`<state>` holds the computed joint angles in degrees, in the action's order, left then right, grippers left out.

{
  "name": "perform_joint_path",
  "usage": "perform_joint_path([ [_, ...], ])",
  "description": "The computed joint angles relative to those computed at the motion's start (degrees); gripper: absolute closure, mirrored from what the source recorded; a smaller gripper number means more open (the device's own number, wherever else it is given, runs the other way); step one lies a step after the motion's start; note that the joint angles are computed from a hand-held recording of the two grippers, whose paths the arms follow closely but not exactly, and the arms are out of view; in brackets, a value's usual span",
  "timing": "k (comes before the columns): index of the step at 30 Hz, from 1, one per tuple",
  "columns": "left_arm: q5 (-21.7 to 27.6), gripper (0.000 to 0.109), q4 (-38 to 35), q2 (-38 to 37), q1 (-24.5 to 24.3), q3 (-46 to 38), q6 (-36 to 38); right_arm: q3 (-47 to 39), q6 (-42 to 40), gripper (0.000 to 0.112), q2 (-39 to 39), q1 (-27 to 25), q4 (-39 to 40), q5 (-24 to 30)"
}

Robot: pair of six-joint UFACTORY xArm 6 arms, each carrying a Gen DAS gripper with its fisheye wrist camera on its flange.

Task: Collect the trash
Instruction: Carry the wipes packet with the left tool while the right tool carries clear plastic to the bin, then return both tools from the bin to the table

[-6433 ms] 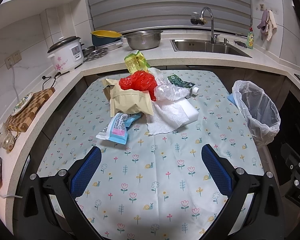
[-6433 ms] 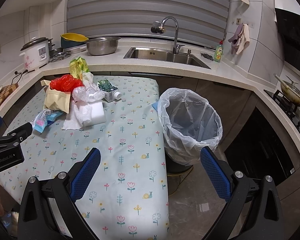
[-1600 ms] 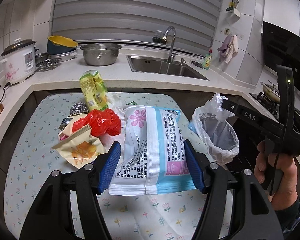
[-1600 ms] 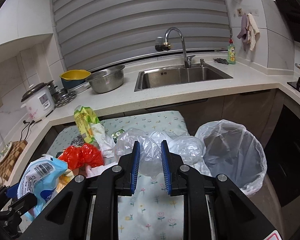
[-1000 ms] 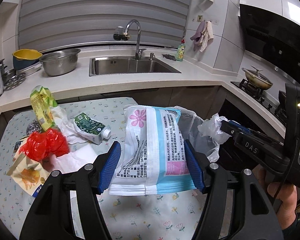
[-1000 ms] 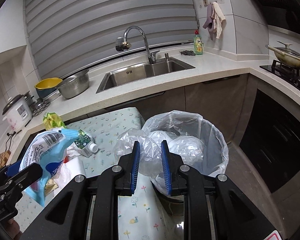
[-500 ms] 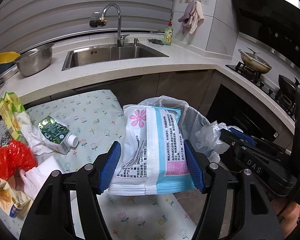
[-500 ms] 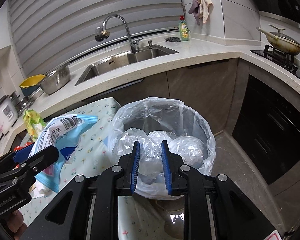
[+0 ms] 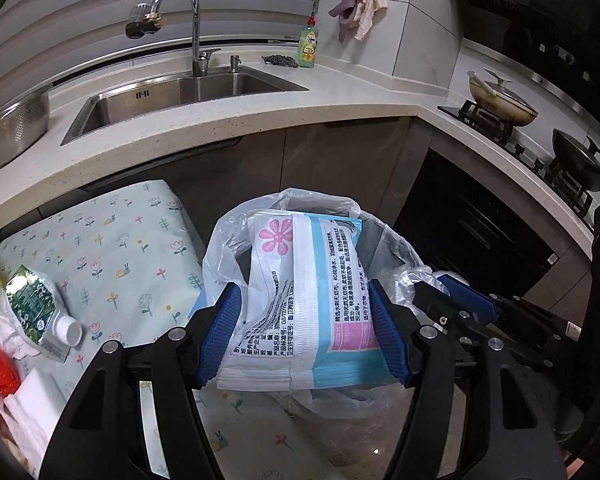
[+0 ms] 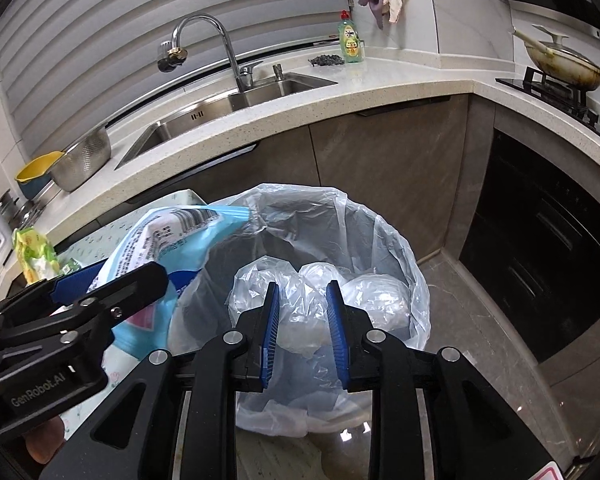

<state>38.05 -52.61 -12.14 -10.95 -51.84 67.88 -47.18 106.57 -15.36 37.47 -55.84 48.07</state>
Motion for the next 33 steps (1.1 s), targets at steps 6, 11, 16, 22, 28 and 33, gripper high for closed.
perform_joint_path([
  [6, -0.20, 0.040, 0.26, 3.27, -1.57, -2.64, -0.02, -0.43, -0.01, 0.066, 0.84, -0.79, -1.00, 0.64],
  [11, 0.71, 0.033, -1.35, 2.46, -0.39, -2.85, -0.12, -1.24, 1.00, 0.055, 0.16, 0.68, -2.09, 3.79],
  [16, 1.58, 0.032, -1.71, 0.22, 1.30, -2.60, -0.29, -3.04, 0.73, 0.051, -0.80, 3.79, -2.38, 8.45],
  [22, 4.86, 0.027, -2.58, -4.15, 6.87, -2.08, -0.44, -7.51, -0.08, 0.044, -0.20, 9.57, -3.03, 14.74],
  [28, 8.33, 0.020, -3.16, -8.64, 16.29, -1.12, 0.72, -13.84, -0.18, 0.041, 3.50, 14.56, -4.36, 17.09],
  [33, 11.34, 0.018, -2.38, -8.13, 24.98, -3.07, 0.69, -21.16, -2.37, 0.041, 9.70, 17.03, -4.30, 15.99],
])
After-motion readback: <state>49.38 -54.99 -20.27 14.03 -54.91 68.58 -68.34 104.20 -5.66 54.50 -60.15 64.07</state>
